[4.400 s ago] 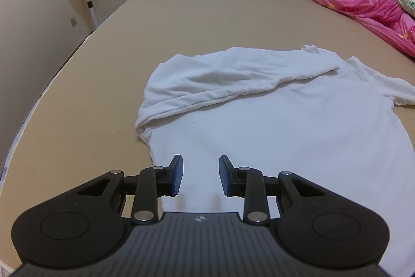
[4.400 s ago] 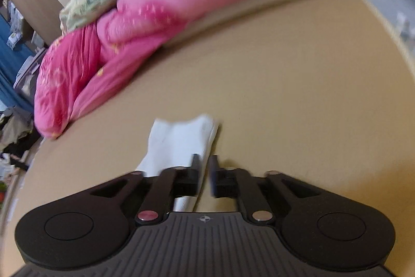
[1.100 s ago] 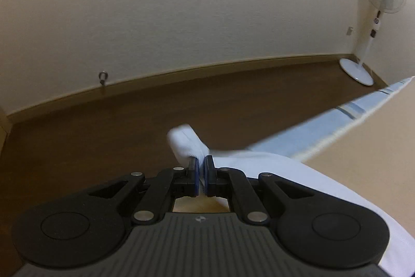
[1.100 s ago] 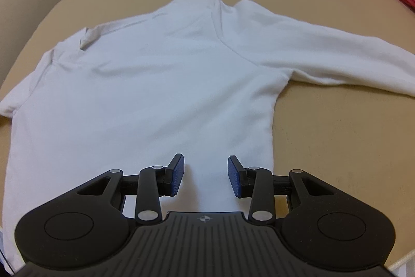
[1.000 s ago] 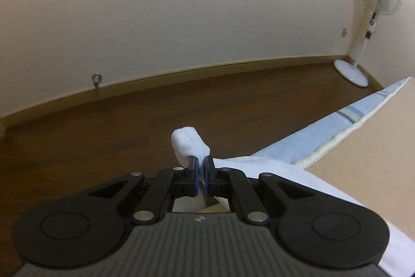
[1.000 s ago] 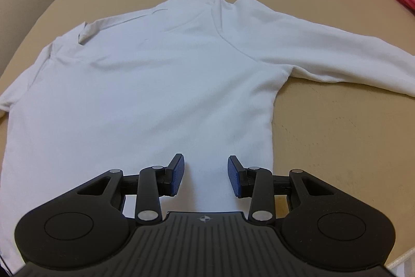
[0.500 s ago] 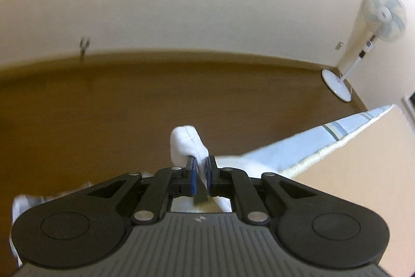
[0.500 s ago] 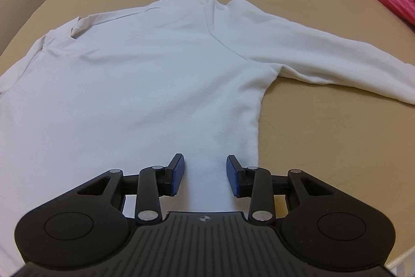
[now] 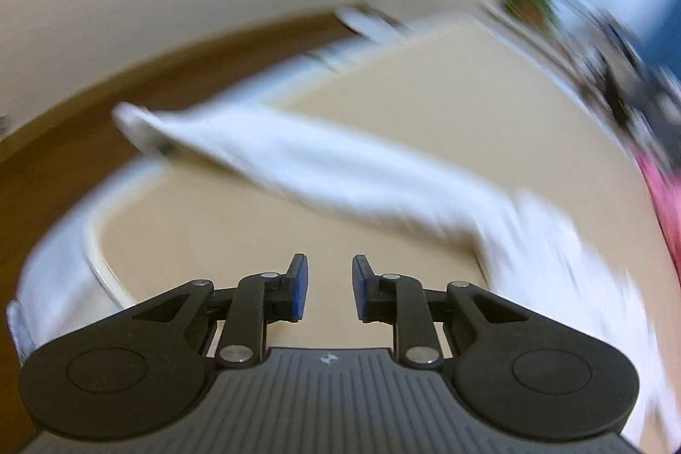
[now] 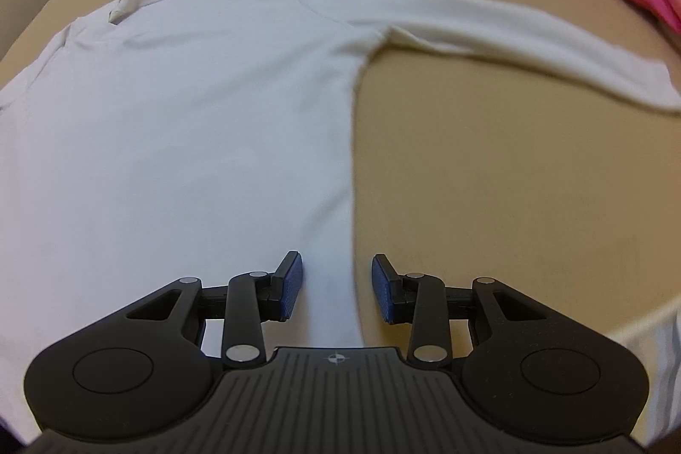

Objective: Fold small clothes

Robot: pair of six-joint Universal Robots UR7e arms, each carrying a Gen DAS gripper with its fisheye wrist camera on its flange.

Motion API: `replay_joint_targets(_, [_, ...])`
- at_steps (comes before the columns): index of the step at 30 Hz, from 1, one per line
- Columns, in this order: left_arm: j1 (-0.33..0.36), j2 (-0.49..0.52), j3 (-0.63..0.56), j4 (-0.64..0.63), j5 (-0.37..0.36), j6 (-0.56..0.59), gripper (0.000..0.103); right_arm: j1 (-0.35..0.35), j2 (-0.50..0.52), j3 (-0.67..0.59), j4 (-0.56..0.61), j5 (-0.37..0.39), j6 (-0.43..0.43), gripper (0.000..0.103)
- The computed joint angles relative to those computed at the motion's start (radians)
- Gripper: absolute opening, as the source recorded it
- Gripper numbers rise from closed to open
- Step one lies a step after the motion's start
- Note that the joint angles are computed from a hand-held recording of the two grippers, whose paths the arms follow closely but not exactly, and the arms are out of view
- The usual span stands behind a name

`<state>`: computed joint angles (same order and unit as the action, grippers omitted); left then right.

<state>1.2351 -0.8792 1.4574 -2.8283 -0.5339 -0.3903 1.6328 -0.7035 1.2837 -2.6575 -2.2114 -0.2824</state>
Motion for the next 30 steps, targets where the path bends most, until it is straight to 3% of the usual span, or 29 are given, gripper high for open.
replay_joint_targets(7, [-0.024, -0.037, 0.147, 0.317, -0.222, -0.113, 0.025, -0.015, -0.135, 0.225, -0.091, 0.036, 0.027, 0.038])
replay_joint_targets(11, [-0.031, -0.043, 0.18, 0.458, -0.223, -0.209, 0.025, -0.034, -0.205, 0.322, -0.068, 0.054, 0.101, 0.038])
replay_joint_targets(15, [-0.035, -0.053, 0.204, 0.444, -0.259, -0.204, 0.025, -0.039, -0.239, 0.375, -0.096, 0.063, 0.098, 0.038])
replay_joint_targets(17, [-0.043, -0.045, 0.203, 0.462, -0.256, -0.203, 0.022, -0.043, -0.255, 0.389, -0.081, 0.068, 0.122, 0.033])
replay_joint_targets(19, [-0.061, -0.038, 0.204, 0.477, -0.218, -0.188, 0.006, -0.044, -0.267, 0.398, -0.061, 0.079, 0.129, 0.009])
replay_joint_targets(22, [-0.09, -0.05, 0.223, 0.45, -0.193, -0.185, 0.006, -0.043, -0.29, 0.421, -0.082, 0.095, 0.132, 0.005])
replay_joint_targets(27, [-0.133, -0.126, 0.349, 0.255, -0.225, -0.133, 0.005, -0.065, -0.4, 0.494, -0.187, 0.206, 0.275, 0.004])
replay_joint_targets(30, [-0.138, -0.153, 0.377, 0.274, -0.247, -0.173, 0.006, -0.06, -0.428, 0.524, -0.239, 0.187, 0.301, 0.004])
